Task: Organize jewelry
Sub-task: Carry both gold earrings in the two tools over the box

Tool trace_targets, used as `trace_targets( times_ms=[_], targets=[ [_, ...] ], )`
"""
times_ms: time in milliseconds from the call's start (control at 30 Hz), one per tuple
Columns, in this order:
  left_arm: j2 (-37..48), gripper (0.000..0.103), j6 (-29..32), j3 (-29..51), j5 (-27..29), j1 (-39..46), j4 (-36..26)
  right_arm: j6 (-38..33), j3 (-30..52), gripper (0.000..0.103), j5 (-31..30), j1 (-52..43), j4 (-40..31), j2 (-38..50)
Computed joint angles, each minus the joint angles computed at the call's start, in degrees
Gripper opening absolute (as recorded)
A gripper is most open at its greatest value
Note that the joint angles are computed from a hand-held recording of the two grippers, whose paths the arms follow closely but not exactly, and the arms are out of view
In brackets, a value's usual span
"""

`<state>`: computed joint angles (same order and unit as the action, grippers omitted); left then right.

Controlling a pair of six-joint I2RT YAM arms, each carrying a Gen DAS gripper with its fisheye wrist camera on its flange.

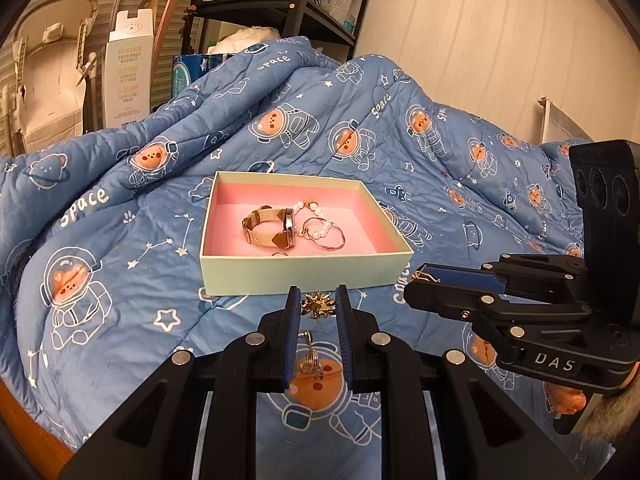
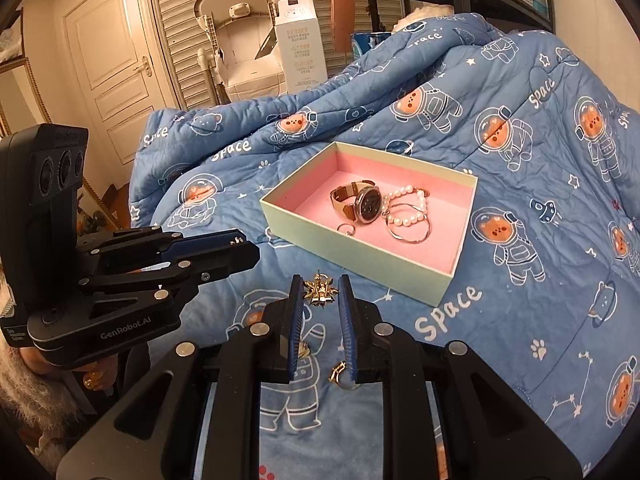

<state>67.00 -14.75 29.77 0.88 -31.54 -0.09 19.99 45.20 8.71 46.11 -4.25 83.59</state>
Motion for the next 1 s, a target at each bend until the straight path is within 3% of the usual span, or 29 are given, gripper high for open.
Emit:
trace_targets(
  times_ms=[500, 1000],
  targets=[
    [12.7, 0.017, 4.8, 12.6, 7.3, 8.1, -2.9, -10.5, 15.2, 0.018, -11.9, -11.5, -8.7, 11.2],
    [36.1, 0.017, 10.7, 39.7, 14.0, 11.1, -25.5, -18.7, 35.7, 0.018, -17.2, -15.9, -24.1, 27.6]
  ],
)
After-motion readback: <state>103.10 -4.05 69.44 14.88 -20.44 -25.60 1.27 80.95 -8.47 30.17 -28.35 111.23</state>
